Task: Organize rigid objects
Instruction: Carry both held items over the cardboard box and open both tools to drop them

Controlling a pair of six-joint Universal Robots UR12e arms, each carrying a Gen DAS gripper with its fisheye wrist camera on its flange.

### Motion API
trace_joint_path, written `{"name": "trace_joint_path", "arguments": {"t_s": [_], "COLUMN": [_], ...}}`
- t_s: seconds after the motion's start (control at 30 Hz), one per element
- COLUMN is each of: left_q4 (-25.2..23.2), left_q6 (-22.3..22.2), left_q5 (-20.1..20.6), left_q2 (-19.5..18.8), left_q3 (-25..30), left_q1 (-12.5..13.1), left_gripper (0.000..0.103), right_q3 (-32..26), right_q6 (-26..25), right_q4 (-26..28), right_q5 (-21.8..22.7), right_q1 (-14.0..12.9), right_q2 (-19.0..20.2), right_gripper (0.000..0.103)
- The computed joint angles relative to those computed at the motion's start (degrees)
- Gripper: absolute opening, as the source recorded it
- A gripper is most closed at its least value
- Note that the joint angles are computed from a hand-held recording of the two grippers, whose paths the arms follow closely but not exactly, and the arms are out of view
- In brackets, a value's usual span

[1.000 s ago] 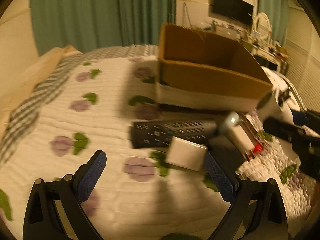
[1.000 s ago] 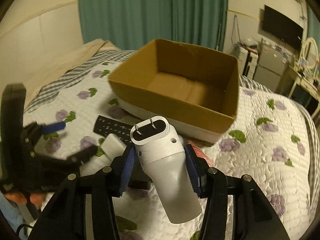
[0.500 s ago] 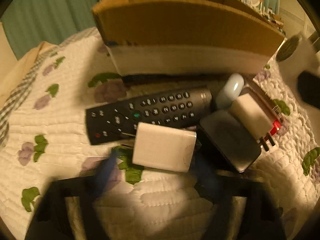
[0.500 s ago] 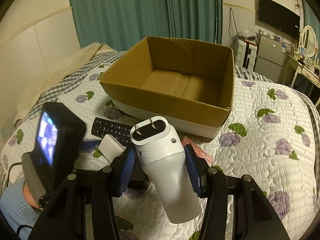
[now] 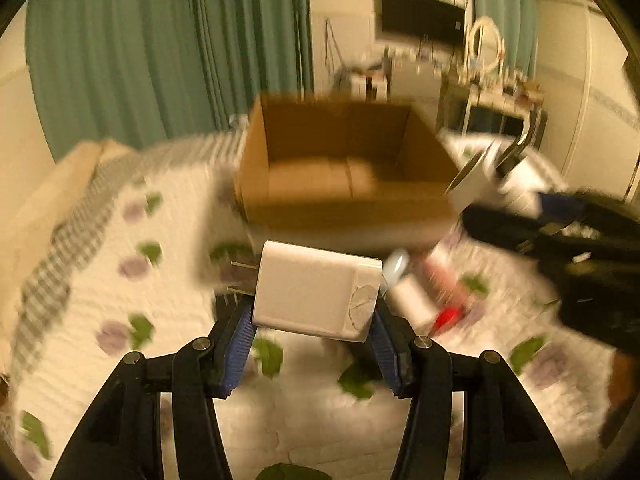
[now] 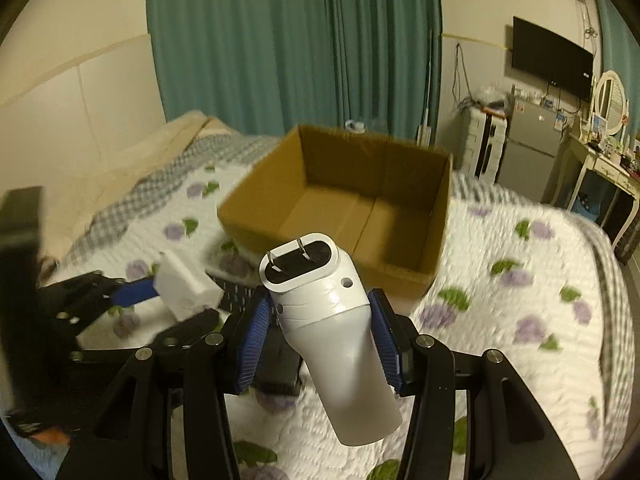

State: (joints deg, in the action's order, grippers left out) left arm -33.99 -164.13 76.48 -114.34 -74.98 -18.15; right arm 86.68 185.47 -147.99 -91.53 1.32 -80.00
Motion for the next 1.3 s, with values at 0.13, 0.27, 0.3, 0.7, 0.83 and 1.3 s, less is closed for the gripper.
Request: {"name": "trace_joint_path", "arguments": {"t_s": [0.13,0.27,0.3,0.7,0.83,1.3], "left_q4": [0.85,-0.44,-0.93,-11.82,-11.59,-7.00], "left_q6": [1.50,1.18,0.89,0.50,-0.88,-1.98], "left_q5": [1.94,0.52,0.61,6.31,5.65,8.10], "left_q2": [-1.88,-5.20,-6.77,-19.13,-19.63,-17.60], "left_q3": [6.03,12.88,15.36,32.27,31.29,28.79], "left_q1": [-0.60,-0.97,-1.14,-3.73,-3.49,-3.21], "left_gripper": [0.055,0.055,0.055,0.055,0.057,0.065], "right_q3": [-3.60,-8.45,-9.24,-14.65,-15.02,-16.78], "right_q6": [-1.49,-4.67,-4.83,-2.88,-2.63,-0.50], "right_q4": [-0.06,0.23,0.41,5.83,6.68,6.11], "right_q5": [-0.84,-3.50,-3.62,-0.03,0.59,1.87], "right_q1": [-0.58,-1.12,-1.37,-4.72,-5.10,-5.08], "right_q2": [0.55,2.82,3.31,9.50,10.05,11.51], "right_gripper": [0.049,0.049,0.048,0.047,0.047,0.047]}}
